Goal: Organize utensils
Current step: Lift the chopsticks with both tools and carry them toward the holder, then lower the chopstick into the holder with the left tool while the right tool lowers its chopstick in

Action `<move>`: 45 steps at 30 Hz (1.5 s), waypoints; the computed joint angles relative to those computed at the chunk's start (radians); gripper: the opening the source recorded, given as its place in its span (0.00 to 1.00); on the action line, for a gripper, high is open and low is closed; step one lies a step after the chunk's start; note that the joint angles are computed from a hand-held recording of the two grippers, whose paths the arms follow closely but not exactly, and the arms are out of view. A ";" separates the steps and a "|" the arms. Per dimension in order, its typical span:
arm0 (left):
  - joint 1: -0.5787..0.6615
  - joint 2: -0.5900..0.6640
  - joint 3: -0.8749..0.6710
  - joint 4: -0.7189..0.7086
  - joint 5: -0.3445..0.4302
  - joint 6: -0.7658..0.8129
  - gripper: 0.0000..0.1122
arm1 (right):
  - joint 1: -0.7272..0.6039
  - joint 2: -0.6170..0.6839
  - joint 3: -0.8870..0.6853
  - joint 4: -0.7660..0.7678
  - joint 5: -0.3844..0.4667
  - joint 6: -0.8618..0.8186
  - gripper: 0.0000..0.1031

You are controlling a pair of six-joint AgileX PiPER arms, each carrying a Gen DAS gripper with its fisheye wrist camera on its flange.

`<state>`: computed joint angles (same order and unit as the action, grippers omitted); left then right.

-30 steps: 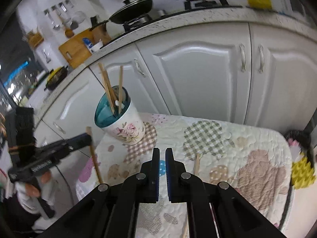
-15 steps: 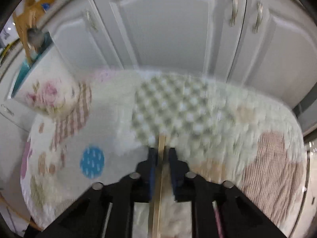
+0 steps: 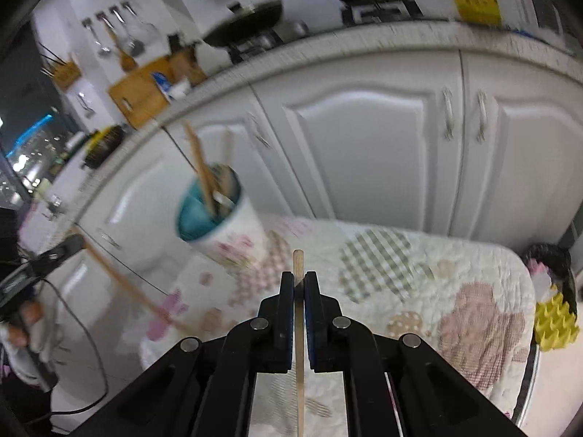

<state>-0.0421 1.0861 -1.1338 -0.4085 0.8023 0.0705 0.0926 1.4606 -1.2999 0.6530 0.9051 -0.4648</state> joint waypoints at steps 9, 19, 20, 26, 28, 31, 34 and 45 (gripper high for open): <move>0.115 0.084 -0.245 0.024 0.058 0.028 0.06 | 0.137 0.048 -0.352 0.025 0.066 0.120 0.05; 0.142 0.271 -0.446 0.066 0.035 0.007 0.06 | 0.341 0.373 -0.962 -0.258 0.121 0.389 0.05; 0.139 0.281 -0.450 0.076 0.028 0.003 0.06 | 0.360 0.413 -1.028 -0.293 0.131 0.411 0.05; 0.107 0.362 -0.448 0.132 -0.026 -0.037 0.06 | 0.440 0.627 -1.323 -0.461 0.173 0.493 0.05; 0.083 0.374 -0.429 0.180 -0.055 -0.064 0.06 | 0.456 0.693 -1.406 -0.501 0.193 0.503 0.05; 0.057 0.392 -0.399 0.219 -0.085 -0.083 0.06 | 0.455 0.694 -1.325 -0.494 0.131 0.500 0.05; 0.041 0.404 -0.367 0.226 -0.103 -0.089 0.06 | 0.449 0.642 -1.138 -0.486 0.030 0.505 0.05; -0.019 0.401 -0.280 0.286 -0.169 -0.159 0.06 | 0.400 0.474 -0.701 -0.398 -0.095 0.438 0.05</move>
<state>-0.0609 1.4867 -1.4138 -0.1229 0.6331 -0.0881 0.4924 1.9345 -2.0004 0.2553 0.8102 -0.0269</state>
